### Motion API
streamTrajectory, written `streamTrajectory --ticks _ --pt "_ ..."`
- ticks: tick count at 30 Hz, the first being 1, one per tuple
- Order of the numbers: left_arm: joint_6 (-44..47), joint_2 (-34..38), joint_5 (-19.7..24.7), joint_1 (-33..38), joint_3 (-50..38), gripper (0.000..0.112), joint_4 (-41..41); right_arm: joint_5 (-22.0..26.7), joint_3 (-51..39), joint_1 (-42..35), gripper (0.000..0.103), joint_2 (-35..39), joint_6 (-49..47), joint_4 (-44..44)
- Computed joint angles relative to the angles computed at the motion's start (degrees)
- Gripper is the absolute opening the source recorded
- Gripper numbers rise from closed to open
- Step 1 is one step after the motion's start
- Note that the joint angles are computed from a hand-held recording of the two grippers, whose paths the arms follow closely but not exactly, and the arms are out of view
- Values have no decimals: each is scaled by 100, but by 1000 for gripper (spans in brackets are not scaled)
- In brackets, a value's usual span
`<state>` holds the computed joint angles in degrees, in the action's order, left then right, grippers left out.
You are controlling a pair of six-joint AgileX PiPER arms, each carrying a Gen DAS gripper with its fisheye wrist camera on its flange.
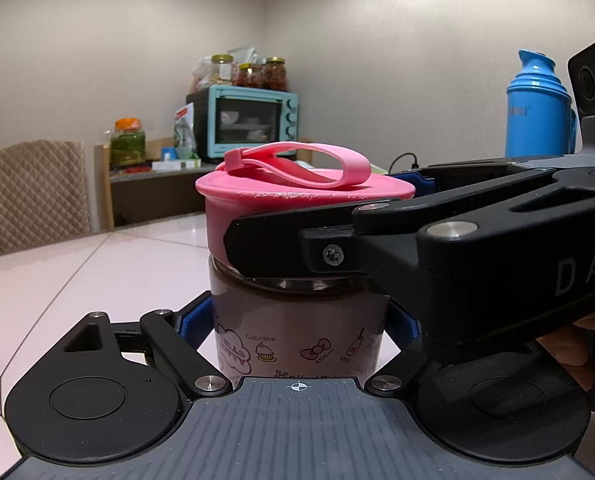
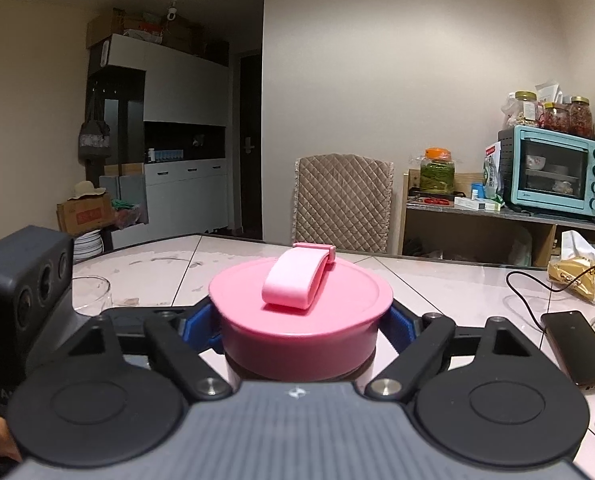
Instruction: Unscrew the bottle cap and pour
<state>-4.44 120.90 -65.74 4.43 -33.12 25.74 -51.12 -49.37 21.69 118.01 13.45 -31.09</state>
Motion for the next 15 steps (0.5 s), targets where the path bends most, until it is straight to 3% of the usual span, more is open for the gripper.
streamTrajectory --ticks 5,10,15 --pt "4 2 -13 7 12 90 6 -11 -209 -263 85 63 316 -786" --pt "5 2 -17 10 17 90 7 -335 -1003 -925 85 405 1359 -2845" --pt "2 2 -19 16 19 90 15 -1024 -2243 -1461 85 971 2701 -4761"
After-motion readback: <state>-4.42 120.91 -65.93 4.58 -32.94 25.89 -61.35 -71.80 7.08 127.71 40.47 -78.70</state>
